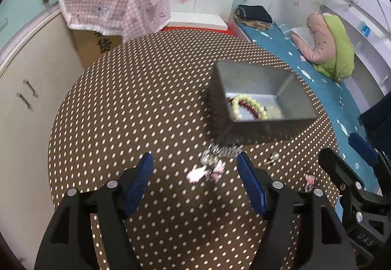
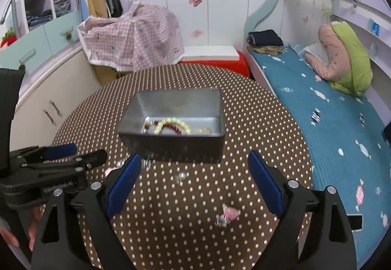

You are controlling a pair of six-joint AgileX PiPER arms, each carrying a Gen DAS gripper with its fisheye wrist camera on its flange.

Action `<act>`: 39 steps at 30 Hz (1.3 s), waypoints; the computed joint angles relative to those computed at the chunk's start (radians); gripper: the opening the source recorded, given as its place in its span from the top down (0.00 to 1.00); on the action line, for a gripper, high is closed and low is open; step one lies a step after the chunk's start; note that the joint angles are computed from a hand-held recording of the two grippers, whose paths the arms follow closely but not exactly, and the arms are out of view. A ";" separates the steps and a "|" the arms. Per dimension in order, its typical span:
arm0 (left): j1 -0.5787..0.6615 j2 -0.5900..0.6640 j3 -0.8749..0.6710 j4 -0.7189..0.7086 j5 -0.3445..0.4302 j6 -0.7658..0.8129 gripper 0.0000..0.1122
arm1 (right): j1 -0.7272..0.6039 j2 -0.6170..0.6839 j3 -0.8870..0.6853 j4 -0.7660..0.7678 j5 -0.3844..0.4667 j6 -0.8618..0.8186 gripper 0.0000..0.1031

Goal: Organize jewelry
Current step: 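Withdraw both tools from the box back toward the remaining trinkets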

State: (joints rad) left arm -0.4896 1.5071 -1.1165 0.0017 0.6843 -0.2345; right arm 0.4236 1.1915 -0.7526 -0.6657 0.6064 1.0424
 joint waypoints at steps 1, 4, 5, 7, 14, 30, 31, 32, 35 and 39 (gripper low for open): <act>0.003 -0.005 0.013 -0.001 0.001 0.000 0.39 | 0.002 -0.004 0.007 0.001 0.004 0.005 0.15; 0.010 -0.016 0.042 0.002 0.006 -0.012 0.39 | 0.006 -0.017 0.030 0.018 0.006 0.005 0.15; 0.015 -0.022 0.052 -0.001 0.005 -0.011 0.39 | 0.011 -0.020 0.036 0.017 0.011 0.014 0.15; 0.024 -0.030 0.068 -0.009 0.002 -0.003 0.39 | 0.017 -0.032 0.051 0.015 0.020 0.029 0.15; 0.026 -0.042 0.105 0.005 0.001 -0.019 0.33 | 0.014 -0.046 0.090 0.022 0.021 0.044 0.15; 0.018 0.008 0.156 0.002 -0.030 -0.038 0.31 | -0.131 -0.003 0.202 0.137 -0.136 -0.054 0.15; 0.014 0.015 0.151 0.010 -0.033 -0.043 0.31 | -0.145 0.003 0.208 0.149 -0.148 -0.067 0.15; 0.011 0.026 0.141 0.012 -0.034 -0.040 0.31 | -0.157 0.008 0.213 0.160 -0.160 -0.078 0.15; -0.001 0.052 0.113 0.027 -0.035 -0.045 0.31 | -0.187 0.015 0.227 0.197 -0.199 -0.129 0.15; -0.036 0.100 0.069 0.119 -0.053 -0.104 0.31 | -0.217 0.012 0.238 0.231 -0.225 -0.196 0.15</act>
State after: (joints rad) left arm -0.5257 1.6071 -1.0471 0.1204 0.6311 -0.3387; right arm 0.2061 1.2031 -0.5149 -0.4348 0.3819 0.8465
